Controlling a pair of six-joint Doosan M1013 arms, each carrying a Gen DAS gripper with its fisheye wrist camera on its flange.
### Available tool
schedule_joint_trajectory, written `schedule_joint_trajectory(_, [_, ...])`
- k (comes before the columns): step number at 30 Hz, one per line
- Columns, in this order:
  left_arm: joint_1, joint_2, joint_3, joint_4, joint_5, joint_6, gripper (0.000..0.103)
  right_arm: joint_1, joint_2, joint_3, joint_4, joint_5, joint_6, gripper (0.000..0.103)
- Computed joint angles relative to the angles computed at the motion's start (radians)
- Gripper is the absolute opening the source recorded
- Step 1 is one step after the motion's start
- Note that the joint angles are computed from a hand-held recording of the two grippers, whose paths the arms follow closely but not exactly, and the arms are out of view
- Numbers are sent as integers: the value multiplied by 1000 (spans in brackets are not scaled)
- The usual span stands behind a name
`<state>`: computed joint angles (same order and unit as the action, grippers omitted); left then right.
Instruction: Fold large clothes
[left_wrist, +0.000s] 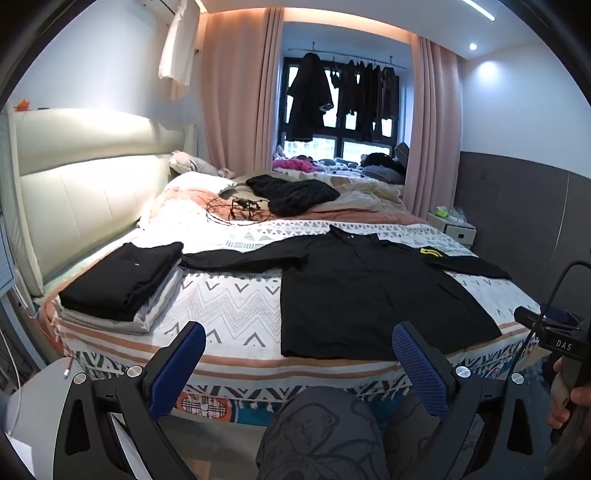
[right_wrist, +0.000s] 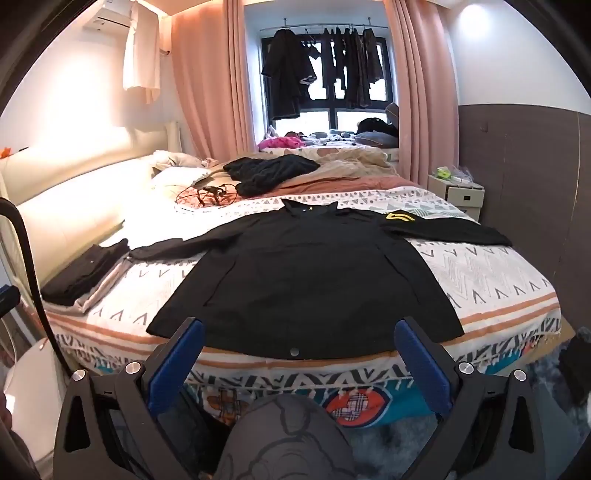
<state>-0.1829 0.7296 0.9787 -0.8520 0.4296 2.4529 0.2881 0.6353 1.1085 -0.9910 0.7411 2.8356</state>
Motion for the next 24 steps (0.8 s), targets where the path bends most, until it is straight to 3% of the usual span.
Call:
schedule_joint_trajectory(11, [13,-20,34,-104,-6,99,101,-2,-39,54,-53,-20,35,103])
schedule_joint_trajectory(24, [18,-31,52,-142,-9,136,101,-4,-61,89,-90,-69,85,103])
